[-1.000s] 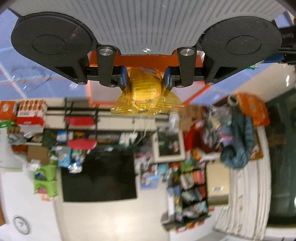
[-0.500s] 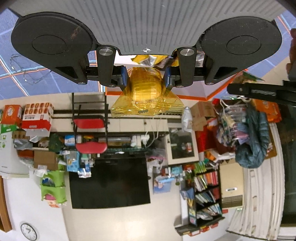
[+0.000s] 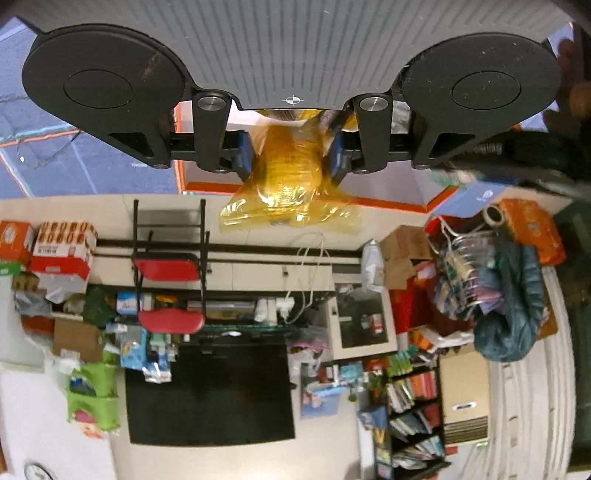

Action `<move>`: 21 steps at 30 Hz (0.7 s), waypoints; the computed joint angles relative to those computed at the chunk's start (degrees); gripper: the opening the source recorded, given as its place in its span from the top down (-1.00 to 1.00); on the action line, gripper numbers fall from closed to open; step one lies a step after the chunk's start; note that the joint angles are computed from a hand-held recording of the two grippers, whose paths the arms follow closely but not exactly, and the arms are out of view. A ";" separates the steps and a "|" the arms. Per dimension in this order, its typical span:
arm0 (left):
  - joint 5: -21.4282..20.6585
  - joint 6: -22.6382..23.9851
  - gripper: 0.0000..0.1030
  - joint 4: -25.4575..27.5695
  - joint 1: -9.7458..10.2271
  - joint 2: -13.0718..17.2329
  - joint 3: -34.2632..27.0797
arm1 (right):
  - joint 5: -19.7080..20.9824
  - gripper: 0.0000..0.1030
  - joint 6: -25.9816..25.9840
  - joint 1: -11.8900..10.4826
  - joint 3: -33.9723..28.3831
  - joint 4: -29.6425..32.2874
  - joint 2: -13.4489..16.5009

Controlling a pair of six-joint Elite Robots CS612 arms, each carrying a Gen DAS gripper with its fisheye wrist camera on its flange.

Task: Organize snacks
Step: 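Carry both snacks over the orange box and release them inside, then move both open tools back to the snack pile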

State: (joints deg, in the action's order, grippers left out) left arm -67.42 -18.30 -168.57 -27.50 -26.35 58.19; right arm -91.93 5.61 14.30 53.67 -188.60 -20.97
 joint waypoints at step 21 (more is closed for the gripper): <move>1.73 -6.11 -0.99 -24.29 -3.57 -12.07 33.17 | -0.77 -0.21 -8.67 -0.34 35.70 -14.93 -14.50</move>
State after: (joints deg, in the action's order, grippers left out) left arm -65.69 -24.41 -192.86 -31.07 -38.42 91.36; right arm -92.70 -3.07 13.97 89.37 -203.53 -35.47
